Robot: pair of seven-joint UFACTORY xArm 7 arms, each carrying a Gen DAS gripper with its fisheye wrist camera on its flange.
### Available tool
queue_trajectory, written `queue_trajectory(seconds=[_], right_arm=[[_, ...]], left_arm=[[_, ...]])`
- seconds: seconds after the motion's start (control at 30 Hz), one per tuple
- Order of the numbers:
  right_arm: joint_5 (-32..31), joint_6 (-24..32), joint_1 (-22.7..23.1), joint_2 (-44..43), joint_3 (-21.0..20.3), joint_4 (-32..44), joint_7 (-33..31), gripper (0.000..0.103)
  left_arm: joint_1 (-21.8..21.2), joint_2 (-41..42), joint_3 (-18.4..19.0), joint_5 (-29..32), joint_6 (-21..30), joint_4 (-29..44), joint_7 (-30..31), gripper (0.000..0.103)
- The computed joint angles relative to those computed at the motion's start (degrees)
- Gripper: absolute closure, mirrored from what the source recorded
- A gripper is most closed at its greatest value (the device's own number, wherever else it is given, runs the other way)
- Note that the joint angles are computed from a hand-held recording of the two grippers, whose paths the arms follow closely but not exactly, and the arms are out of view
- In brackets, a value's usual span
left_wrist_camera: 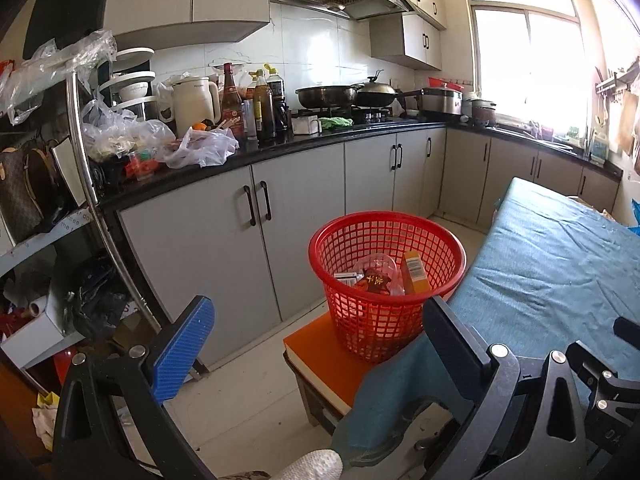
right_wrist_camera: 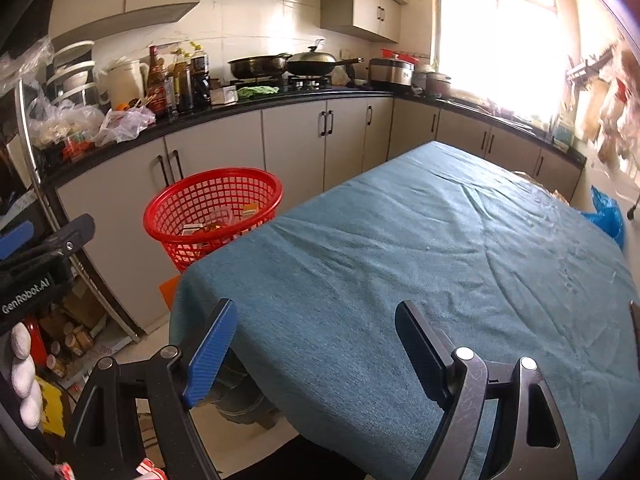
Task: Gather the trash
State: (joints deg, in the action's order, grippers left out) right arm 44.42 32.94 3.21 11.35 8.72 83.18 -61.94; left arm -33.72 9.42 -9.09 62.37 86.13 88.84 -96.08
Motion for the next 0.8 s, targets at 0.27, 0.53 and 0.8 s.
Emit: queue_trajectory(seconds=[0.27,0.53,0.8], right_arm=[[-6.49,0.41,0.99,2.14,-0.36,3.88,4.51,0.018],[-9.63,1.99,0.45,3.36,0.48,5.87,7.67,0.018],[-9.46,2.21,0.44,2.95,0.89,5.83,6.53,0.018]], left_arm=[[-0.05,-0.05,-0.11,-1.03,-0.89,-0.17,-0.05,0.000],[-0.41,0.10,-0.35,-2.40,-0.79,0.68,0.12,0.000],[-1.47,1.16,-0.14,-4.60,2.98,3.73,1.17,0.000]])
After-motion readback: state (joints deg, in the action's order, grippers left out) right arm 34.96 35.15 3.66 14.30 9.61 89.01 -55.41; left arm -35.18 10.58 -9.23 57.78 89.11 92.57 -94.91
